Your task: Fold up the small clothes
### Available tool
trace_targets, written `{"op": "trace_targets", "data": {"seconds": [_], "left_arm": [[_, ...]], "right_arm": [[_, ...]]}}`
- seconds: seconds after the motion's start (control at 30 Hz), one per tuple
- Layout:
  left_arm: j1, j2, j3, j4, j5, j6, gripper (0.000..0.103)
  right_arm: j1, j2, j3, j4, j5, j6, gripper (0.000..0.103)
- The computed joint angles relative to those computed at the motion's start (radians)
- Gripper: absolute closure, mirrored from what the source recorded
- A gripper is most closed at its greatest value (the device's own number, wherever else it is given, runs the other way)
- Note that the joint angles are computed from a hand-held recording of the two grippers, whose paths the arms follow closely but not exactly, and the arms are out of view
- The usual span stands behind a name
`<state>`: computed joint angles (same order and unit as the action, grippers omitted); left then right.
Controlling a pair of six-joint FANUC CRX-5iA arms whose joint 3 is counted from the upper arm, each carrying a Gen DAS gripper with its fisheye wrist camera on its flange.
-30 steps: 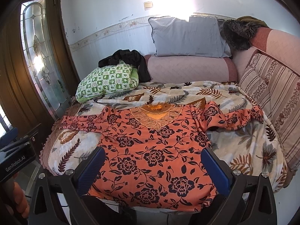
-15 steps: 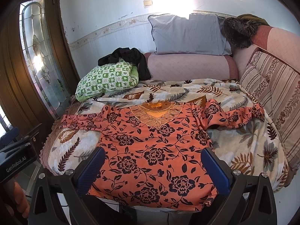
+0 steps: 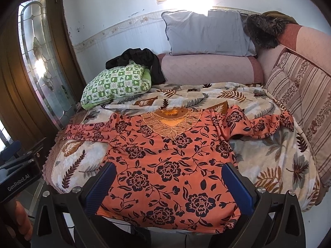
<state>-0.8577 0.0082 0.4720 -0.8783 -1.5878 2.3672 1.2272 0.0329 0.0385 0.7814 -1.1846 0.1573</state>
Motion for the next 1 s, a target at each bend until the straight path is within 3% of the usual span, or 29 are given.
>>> {"op": "trace_targets", "data": {"seconds": [0.37,0.47,0.57,0.67,0.77,0.87,1.0], "left_arm": [[0.072,0.068,0.04,0.077,0.03,-0.064,0.0],[0.113,0.099,0.055,0.117,0.065,-0.08,0.0],[0.2,0.138,0.059,0.224,0.159,-0.1,0.0],[0.31,0.194,0.051,0.372,0.311,-0.109,0.0],[0.356,0.3,0.098,0.407,0.402,-0.022,0.0],[0.363,0.417,0.163,0.4,0.425,0.045,0.0],[0.35,0.532,0.24,0.384,0.442,0.023,0.0]], "right_arm": [[-0.062,0.002,-0.022,-0.052,0.037,0.006,0.0],[-0.098,-0.013,-0.054,-0.05,0.06,-0.014,0.0],[-0.159,-0.045,-0.12,-0.033,0.117,-0.045,0.0],[-0.268,-0.086,-0.2,-0.051,0.206,-0.084,0.0],[-0.428,-0.141,-0.308,-0.099,0.376,-0.13,0.0],[-0.599,-0.155,-0.384,-0.108,0.48,-0.195,0.0],[-0.843,-0.114,-0.365,-0.38,0.669,-0.08,0.0]]}}
